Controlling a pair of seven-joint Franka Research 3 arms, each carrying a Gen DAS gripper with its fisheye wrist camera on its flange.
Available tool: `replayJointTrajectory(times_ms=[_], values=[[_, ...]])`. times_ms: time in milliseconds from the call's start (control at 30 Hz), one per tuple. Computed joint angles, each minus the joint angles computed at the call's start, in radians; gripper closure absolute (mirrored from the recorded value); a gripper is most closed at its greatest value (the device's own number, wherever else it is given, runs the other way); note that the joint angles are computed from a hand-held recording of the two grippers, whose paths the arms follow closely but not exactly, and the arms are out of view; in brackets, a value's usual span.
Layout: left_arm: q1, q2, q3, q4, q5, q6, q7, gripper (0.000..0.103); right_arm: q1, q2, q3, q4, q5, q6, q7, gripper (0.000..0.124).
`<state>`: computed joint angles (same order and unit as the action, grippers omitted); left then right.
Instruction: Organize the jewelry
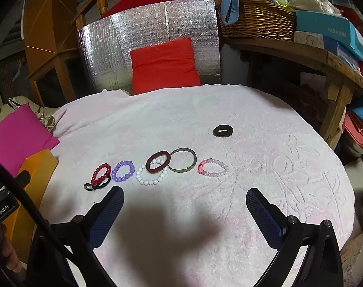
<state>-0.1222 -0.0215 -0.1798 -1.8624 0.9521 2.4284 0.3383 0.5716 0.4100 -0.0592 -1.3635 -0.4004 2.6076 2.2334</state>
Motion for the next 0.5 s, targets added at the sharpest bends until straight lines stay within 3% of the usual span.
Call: replayJointTrajectory(times_ms=[500], values=[[-0.010, 0.036, 0.008, 0.019, -0.043, 0.018, 0.042, 0.000, -0.014, 0.018, 0.005, 0.017, 0.024, -0.009, -0.018, 0.021]])
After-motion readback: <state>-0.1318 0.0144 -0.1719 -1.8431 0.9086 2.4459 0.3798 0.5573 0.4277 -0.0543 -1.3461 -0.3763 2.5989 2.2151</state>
